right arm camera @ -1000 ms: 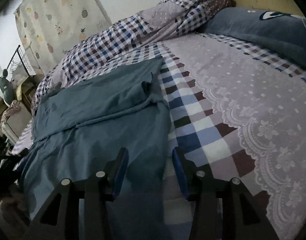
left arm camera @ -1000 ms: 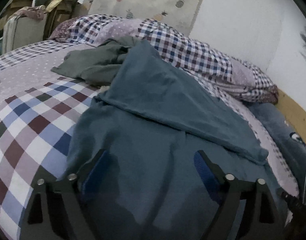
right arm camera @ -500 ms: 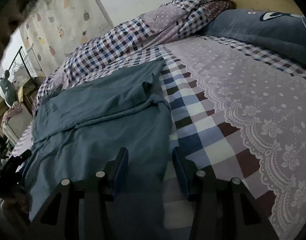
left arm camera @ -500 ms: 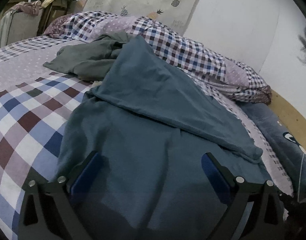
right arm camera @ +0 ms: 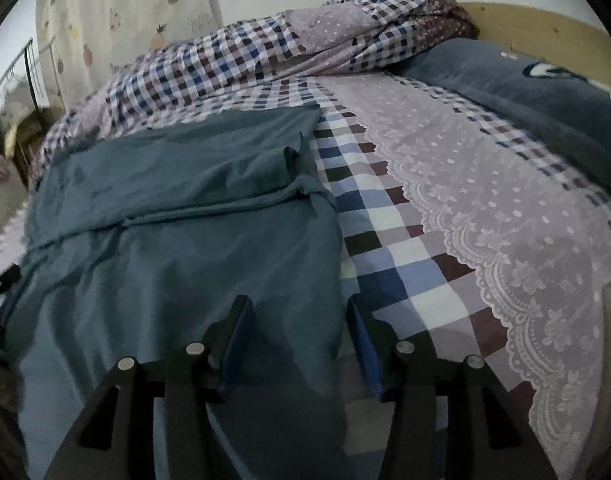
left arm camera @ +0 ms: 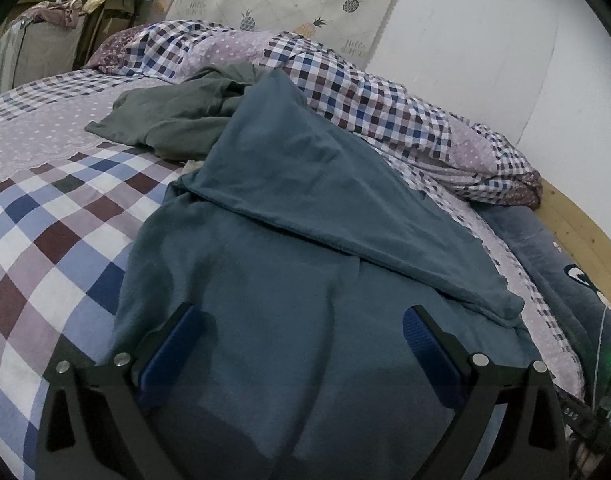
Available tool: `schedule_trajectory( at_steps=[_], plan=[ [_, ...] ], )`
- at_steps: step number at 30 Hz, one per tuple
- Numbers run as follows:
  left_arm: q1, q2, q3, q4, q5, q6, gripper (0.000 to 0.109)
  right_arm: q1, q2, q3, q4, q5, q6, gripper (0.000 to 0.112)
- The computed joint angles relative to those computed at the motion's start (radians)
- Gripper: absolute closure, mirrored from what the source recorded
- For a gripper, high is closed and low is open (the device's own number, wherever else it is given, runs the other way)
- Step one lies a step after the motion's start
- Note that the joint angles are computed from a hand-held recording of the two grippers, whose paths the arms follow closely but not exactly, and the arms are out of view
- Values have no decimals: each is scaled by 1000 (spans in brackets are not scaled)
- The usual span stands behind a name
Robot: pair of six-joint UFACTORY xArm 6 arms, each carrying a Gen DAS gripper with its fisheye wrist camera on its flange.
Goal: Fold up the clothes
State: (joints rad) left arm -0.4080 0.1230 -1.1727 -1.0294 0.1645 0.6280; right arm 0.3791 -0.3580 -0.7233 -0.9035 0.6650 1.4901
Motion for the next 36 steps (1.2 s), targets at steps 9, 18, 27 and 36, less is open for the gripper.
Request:
schedule_trajectory(
  at_steps=[9,18,27,36],
  plan=[
    [-2,5,7,90,-10,-73,6,57,70,-77,-9,152,-22,53],
    [8,8,19,362,0,-305,6,-8,-14,24,-25,-18,57,53],
    [23,-16,11,407,43,-373,6,-27,-163,86,-42,-17,186,51],
    [24,27,-178,190,165,-183,6,-133,16,-87,110,-280,-115,56]
  ],
)
